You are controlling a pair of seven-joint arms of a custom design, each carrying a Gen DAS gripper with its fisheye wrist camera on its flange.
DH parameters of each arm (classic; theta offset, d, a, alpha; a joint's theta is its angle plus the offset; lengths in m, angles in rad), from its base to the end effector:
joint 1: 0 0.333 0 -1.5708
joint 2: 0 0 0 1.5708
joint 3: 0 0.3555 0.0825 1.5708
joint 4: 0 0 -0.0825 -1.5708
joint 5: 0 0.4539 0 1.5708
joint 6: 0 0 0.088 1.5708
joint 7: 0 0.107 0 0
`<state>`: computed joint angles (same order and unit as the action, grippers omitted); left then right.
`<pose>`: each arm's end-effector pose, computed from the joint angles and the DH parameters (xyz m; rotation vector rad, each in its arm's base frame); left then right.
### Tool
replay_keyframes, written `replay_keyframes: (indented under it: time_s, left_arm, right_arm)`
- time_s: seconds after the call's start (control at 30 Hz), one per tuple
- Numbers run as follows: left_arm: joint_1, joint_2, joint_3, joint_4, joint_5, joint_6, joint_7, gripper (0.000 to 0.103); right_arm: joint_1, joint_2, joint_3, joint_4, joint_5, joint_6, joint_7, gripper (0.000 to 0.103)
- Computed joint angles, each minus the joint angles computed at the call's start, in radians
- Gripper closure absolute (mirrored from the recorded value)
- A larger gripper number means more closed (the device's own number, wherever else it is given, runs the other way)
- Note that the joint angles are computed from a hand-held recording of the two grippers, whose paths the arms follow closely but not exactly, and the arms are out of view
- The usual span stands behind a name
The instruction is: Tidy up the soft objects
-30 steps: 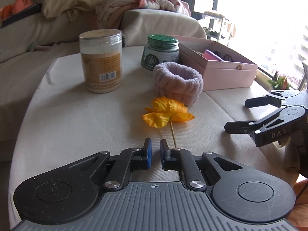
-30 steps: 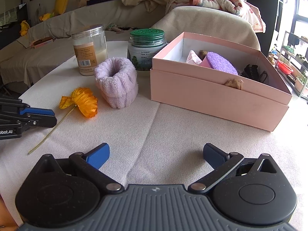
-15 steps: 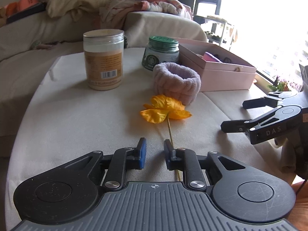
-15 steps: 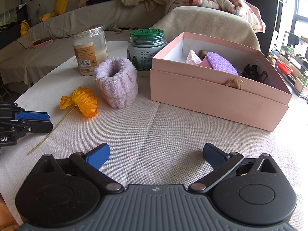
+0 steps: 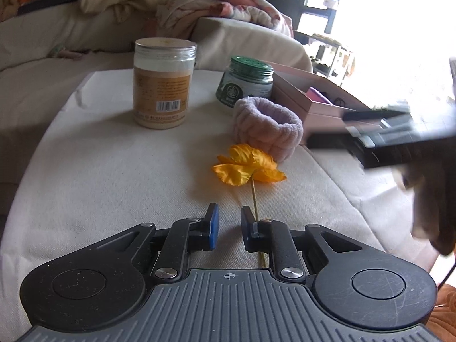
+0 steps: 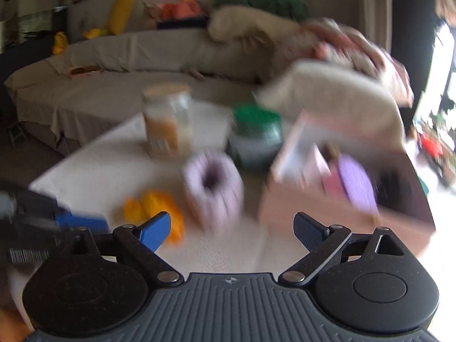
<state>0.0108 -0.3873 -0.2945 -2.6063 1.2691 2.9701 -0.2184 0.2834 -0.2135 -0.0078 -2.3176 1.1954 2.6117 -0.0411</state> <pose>0.4281 -0.1926 0.4138 -1.9419 1.4529 -0.9044 0.5444 0.1327 0.4755 -2.1379 0.6709 -0.3992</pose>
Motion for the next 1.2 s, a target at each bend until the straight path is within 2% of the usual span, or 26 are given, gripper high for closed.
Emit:
replay_keyframes:
  time_s: [0.1, 0.17, 0.23, 0.27, 0.3, 0.33, 0.4, 0.43, 0.5, 0.63, 0.73, 0.8, 0.87, 0.93, 0.97, 1.0, 1.07, 1.2]
  left_arm:
    - [-0.008, 0.001, 0.001, 0.002, -0.016, -0.015, 0.011, 0.084]
    - [-0.007, 0.001, -0.002, 0.002, -0.014, -0.018, 0.007, 0.084]
    - [-0.004, -0.001, -0.006, 0.001, -0.001, -0.016, -0.008, 0.084]
    - [-0.004, -0.002, -0.005, 0.001, 0.002, -0.016, -0.01, 0.084]
    - [-0.005, -0.002, -0.003, 0.001, 0.002, -0.015, -0.01, 0.084]
    - [-0.006, -0.002, -0.003, 0.001, 0.003, -0.016, -0.01, 0.084]
    - [-0.007, -0.001, -0.002, 0.001, 0.006, -0.018, -0.013, 0.084]
    - [-0.008, -0.001, -0.003, 0.002, 0.007, -0.02, -0.013, 0.084]
    - [-0.011, -0.001, -0.001, 0.002, 0.004, -0.025, -0.009, 0.084]
    - [-0.016, 0.001, 0.001, 0.004, -0.001, -0.034, 0.001, 0.084]
    - [-0.021, 0.002, 0.01, 0.003, -0.009, -0.028, 0.016, 0.084]
    - [-0.014, -0.003, 0.025, -0.001, -0.02, 0.015, 0.016, 0.084]
    - [0.039, -0.017, -0.01, 0.009, 0.07, 0.054, -0.084, 0.084]
    - [0.037, -0.019, -0.016, 0.025, 0.079, 0.035, -0.099, 0.084]
    - [0.023, -0.015, -0.012, 0.032, 0.051, 0.008, -0.077, 0.084]
    - [0.008, -0.004, -0.008, 0.042, 0.015, -0.025, -0.046, 0.084]
    - [-0.035, 0.027, 0.008, 0.061, -0.076, -0.083, 0.058, 0.084]
    - [-0.088, 0.096, 0.043, 0.09, -0.204, -0.079, 0.22, 0.083]
  right_arm:
    - [0.026, 0.038, 0.034, 0.036, -0.011, 0.045, -0.005, 0.017]
    - [0.04, 0.066, 0.06, 0.044, -0.045, 0.107, 0.026, 0.027]
    - [0.049, 0.094, 0.077, 0.051, -0.109, 0.148, 0.082, 0.043]
    - [0.051, 0.105, 0.08, 0.052, -0.126, 0.169, 0.102, 0.045]
    - [0.055, 0.111, 0.081, 0.05, -0.129, 0.192, 0.109, 0.054]
    - [0.054, 0.114, 0.08, 0.051, -0.151, 0.194, 0.13, 0.065]
    - [0.036, 0.103, 0.064, 0.057, -0.213, 0.12, 0.199, 0.074]
    - [0.027, 0.09, 0.051, 0.059, -0.216, 0.075, 0.214, 0.074]
    - [0.011, 0.055, 0.023, 0.05, -0.184, 0.013, 0.198, 0.075]
    - [-0.018, -0.004, -0.006, 0.004, -0.165, 0.011, 0.163, 0.075]
    - [-0.039, -0.026, -0.008, -0.043, -0.199, 0.064, 0.177, 0.074]
    - [-0.048, -0.041, -0.009, -0.08, -0.223, 0.11, 0.179, 0.074]
    - [-0.042, -0.057, -0.03, -0.108, -0.202, 0.121, 0.141, 0.066]
    - [-0.039, -0.064, -0.049, -0.116, -0.175, 0.102, 0.114, 0.036]
    - [-0.04, -0.062, -0.056, -0.114, -0.164, 0.09, 0.107, 0.03]
    - [-0.04, -0.058, -0.059, -0.112, -0.149, 0.081, 0.103, 0.027]
    - [-0.045, -0.046, -0.058, -0.106, -0.135, 0.066, 0.108, 0.027]
    - [-0.053, -0.027, -0.05, -0.107, -0.109, 0.069, 0.113, 0.024]
